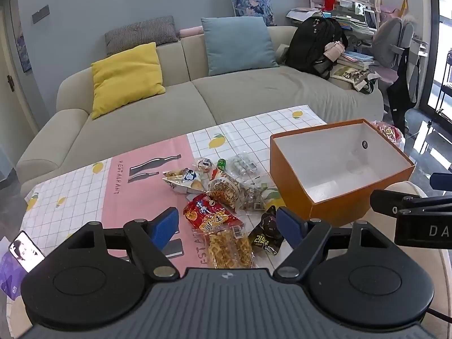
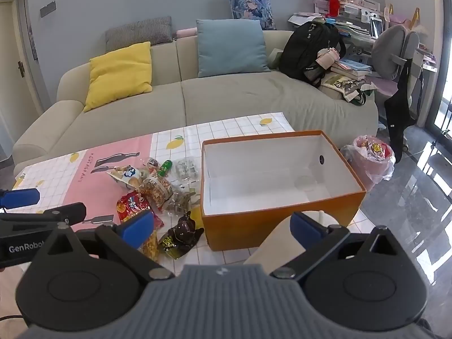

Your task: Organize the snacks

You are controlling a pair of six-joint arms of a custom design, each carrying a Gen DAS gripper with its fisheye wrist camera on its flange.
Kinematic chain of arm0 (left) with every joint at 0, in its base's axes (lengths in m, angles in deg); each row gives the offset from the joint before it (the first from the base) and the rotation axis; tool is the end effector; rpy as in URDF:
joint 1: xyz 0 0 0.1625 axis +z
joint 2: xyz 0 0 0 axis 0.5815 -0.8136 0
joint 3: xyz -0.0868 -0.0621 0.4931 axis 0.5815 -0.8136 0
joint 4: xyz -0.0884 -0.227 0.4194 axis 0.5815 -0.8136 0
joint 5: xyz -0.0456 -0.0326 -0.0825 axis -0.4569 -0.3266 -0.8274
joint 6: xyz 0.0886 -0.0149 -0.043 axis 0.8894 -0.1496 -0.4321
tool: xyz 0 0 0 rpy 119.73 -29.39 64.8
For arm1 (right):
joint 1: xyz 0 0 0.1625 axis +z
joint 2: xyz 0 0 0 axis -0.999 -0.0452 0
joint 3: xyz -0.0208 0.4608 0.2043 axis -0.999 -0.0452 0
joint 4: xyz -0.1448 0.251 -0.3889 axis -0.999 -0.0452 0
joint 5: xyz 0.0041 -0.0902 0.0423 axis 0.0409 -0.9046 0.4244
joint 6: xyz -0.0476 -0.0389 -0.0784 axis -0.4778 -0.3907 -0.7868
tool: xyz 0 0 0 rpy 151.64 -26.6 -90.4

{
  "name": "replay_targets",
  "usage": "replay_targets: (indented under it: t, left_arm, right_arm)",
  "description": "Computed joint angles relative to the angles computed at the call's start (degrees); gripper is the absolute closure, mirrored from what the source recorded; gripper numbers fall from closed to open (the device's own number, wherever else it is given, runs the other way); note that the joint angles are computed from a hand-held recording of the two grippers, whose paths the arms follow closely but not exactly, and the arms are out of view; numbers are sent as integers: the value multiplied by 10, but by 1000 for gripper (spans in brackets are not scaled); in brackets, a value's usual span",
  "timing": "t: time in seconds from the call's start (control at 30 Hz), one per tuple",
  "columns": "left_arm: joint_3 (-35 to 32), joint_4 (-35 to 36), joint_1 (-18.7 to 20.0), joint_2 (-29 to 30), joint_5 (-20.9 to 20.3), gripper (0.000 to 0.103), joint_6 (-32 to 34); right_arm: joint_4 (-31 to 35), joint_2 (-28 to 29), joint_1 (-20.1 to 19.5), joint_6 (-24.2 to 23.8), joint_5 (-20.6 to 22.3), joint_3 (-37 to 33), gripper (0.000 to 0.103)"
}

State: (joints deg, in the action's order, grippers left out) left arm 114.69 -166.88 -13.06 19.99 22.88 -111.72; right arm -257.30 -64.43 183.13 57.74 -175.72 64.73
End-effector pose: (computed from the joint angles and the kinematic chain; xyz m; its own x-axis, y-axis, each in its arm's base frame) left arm -0.3740 -0.3949 0.0676 -0.6091 0.0314 -0.7924 0.6072 0.6612 -0.4406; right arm 0.1302 -0.3913 0.2994 -0.7842 -0.0851 0.6147 -0.5085 0.6559 -0.5579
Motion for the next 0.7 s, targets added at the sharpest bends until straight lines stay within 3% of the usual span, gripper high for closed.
replay_targets:
  t: [0.7]
  left_arm:
    - [-1,8,-8,6,1,11,-9]
  right_arm:
    - [3,3,4,1,0,0,3]
